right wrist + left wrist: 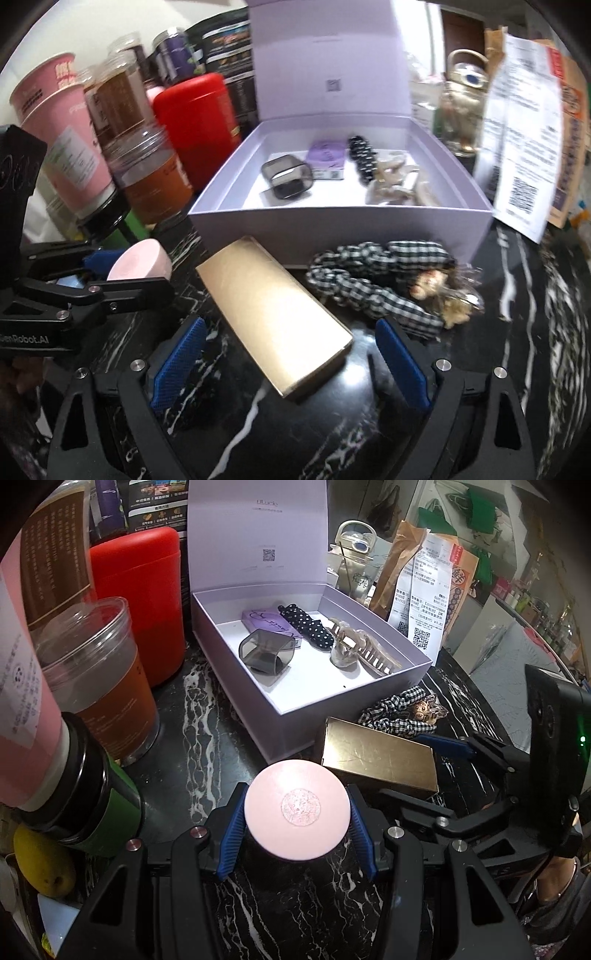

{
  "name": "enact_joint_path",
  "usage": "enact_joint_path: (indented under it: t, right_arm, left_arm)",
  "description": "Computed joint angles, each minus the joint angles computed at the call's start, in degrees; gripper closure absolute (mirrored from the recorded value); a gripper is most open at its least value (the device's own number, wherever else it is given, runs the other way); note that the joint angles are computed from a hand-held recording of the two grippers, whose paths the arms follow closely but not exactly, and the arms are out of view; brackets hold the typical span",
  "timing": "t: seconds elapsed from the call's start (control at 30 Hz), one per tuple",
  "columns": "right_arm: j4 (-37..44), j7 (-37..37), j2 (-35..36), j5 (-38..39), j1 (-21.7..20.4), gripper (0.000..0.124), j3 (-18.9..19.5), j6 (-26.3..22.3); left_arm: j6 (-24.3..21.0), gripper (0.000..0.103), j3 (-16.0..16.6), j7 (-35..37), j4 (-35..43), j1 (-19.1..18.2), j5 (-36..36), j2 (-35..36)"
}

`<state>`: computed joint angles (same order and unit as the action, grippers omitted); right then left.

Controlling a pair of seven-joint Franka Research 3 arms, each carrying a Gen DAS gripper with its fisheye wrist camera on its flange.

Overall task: Organize rigid objects
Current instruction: 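Close the right gripper on the gold rectangular box and lift it, then carry the pink compact with the left gripper while the right carries the gold box over the lavender box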

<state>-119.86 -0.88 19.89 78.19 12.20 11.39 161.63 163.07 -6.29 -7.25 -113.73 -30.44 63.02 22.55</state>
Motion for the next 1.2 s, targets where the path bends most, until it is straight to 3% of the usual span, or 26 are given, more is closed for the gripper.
enact_joint_path:
  t: [0.1, 0.23, 0.43, 0.77, 1.07, 1.2]
  right_arm:
    - [0.14, 3.15, 0.42, -4.11, 0.83, 0.052, -0.37, 0.07]
    - [-1.23, 2.43, -0.66, -5.18, 0.18, 0.062, 0.37, -0.92]
    - [-5.39, -2.18, -3.81, -0.98, 0.41, 0.077, 0.47, 0.74]
    - [-13.72, -4.53, -10.68, 7.75, 2.46, 0.077, -2.82, 4.61]
    - [-18.63, -5.53, -14.55, 10.22, 4.03, 0.076, -5.03, 7.00]
    - [-16.58, -8.30, -12.71, 13.71, 4.96, 0.061, -4.84, 9.74]
  left_arm:
    - [-0.46, 0.052, -0.02, -0.10, 0.02, -0.12, -0.09, -0.10]
    - [-0.73, 0.052, -0.18, -0.33, -0.11, -0.11, -0.10, -0.22]
    - [-0.57, 0.052, -0.37, -0.37, 0.16, -0.39, -0.09, 0.13]
    - [0.60, 0.052, -0.38, -0.82, 0.86, -1.96, 0.54, 1.26]
    - [1.62, 0.052, -0.69, 1.47, 1.57, -3.10, -1.54, 2.78]
    - [1.63, 0.052, -0.19, 2.16, 1.74, -3.80, -2.54, 3.34]
